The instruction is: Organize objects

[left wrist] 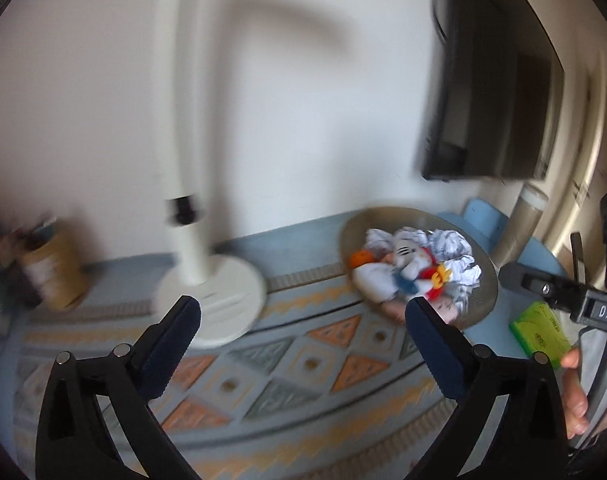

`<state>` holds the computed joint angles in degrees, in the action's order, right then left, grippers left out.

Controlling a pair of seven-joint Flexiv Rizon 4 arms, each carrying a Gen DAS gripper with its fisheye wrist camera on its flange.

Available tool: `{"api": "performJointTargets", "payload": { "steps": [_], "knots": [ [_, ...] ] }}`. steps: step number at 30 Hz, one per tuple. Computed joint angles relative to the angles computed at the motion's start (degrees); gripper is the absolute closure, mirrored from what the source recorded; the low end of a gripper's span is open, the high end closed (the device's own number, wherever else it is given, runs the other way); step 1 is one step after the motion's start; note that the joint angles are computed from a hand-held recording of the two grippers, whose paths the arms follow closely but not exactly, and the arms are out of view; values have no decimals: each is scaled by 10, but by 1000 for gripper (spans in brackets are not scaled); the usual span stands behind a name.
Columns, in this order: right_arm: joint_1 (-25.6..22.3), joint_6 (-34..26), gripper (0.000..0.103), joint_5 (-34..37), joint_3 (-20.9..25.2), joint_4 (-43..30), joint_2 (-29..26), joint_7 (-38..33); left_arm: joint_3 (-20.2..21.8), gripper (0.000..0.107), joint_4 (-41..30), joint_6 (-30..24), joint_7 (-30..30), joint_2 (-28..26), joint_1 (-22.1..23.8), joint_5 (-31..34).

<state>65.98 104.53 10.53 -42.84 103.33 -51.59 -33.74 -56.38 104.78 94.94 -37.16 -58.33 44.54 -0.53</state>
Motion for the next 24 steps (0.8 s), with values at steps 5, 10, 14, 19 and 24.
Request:
{"api": "performJointTargets", "payload": {
  "steps": [5,10,14,19,24],
  "knots": [
    [9,-36,18,-42,40,-44,-14,5,58,4,68,146,-57,33,51,30],
    [10,-109,18,-95,60,-112,-68,54,97,4,78,140,-90,35,96,63],
    [-22,-178,18,-143,95,-180,-106,84,143,4,49,99,-126,21,81,58],
    [-30,-238,18,-197,98,-213,-133,117,204,4,2,78,-145,-5,35,38],
    [-31,-266,18,-238,92,-216,-134,149,284,5,-25,54,-182,6,-29,-5]
  ]
}}
